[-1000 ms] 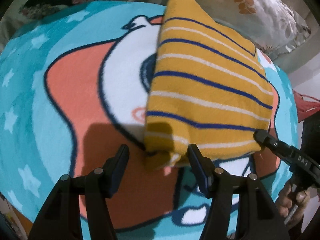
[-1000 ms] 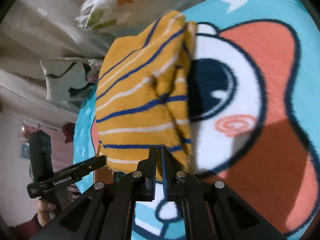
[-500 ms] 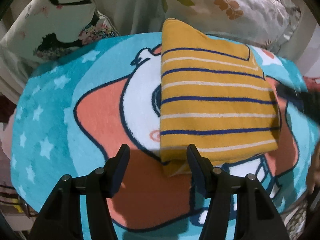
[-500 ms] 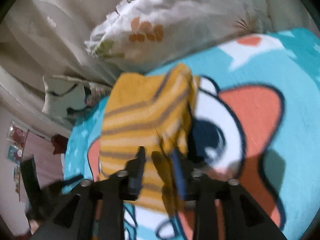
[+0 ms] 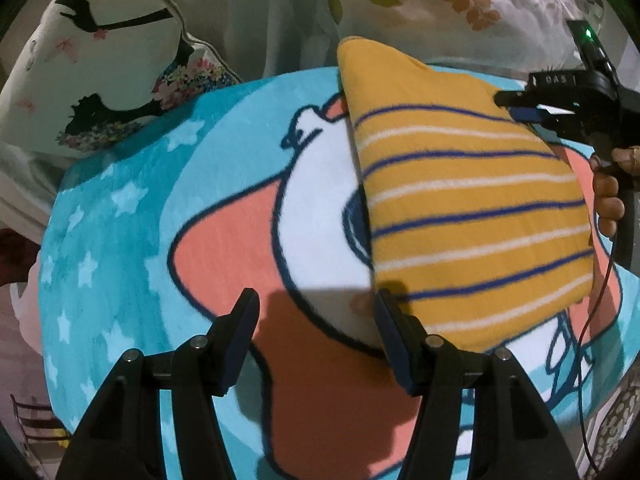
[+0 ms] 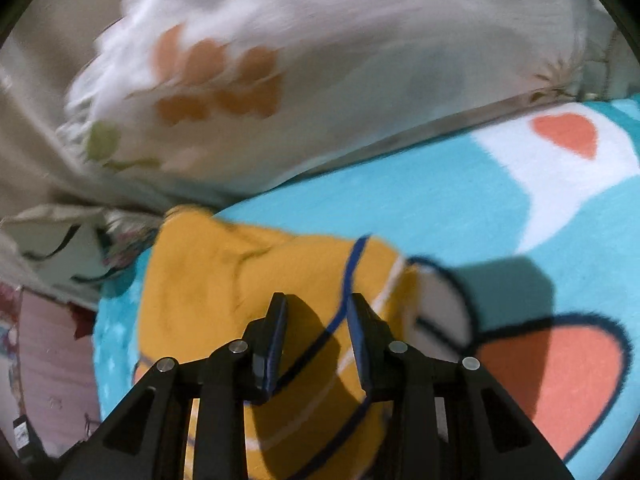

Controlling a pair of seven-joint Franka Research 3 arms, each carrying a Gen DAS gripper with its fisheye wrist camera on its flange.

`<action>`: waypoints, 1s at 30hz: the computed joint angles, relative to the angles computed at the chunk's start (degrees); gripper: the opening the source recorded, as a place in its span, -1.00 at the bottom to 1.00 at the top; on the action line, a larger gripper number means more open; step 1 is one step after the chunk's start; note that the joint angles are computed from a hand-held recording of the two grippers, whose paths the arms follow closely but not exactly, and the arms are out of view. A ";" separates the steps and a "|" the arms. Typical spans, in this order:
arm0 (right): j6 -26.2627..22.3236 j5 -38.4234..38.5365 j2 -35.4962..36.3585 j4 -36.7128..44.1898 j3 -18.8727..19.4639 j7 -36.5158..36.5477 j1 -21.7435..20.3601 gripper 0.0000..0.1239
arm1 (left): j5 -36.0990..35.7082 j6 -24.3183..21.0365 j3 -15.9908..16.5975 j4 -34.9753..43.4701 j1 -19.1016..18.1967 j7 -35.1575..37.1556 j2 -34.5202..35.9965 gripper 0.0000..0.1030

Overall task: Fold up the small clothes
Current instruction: 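Smooth the folded sweater edge with the right gripper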

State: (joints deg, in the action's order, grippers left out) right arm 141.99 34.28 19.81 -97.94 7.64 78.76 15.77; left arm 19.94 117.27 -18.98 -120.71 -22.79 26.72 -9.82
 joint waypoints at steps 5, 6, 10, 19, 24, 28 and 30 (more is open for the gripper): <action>2.57 -6.97 -1.22 -0.43 -2.23 6.44 2.50 -0.45 | 0.31 2.39 1.11 -0.02 0.89 3.21 0.30 0.14; 3.38 -8.00 -1.71 -0.84 -2.25 6.97 2.78 -0.45 | 0.43 3.12 1.32 0.04 1.15 3.85 0.41 0.14; 6.52 -10.58 -4.19 -3.77 -2.23 9.82 3.70 -0.45 | 0.36 6.86 2.27 0.24 2.40 5.55 0.95 0.14; 10.99 -15.76 -10.75 -12.93 -2.62 15.74 4.46 -0.41 | -0.40 16.60 5.50 7.98 7.28 12.26 10.26 0.17; 10.38 -17.83 -10.91 -14.33 -2.73 18.11 4.45 -0.37 | 0.19 17.00 6.16 16.26 7.98 17.10 18.46 0.22; 10.81 -18.66 -10.97 -15.42 -3.02 20.09 4.12 -0.36 | 1.08 12.71 7.46 20.95 7.86 16.53 23.16 0.22; 11.00 -20.12 -11.21 -15.74 -3.48 21.71 4.07 -0.31 | 0.69 13.00 7.86 20.88 8.26 16.02 23.50 0.26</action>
State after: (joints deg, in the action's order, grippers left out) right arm 152.99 14.16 8.60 -113.68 4.16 100.48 19.84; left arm 20.63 130.27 -11.13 -99.83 -14.54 42.74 13.68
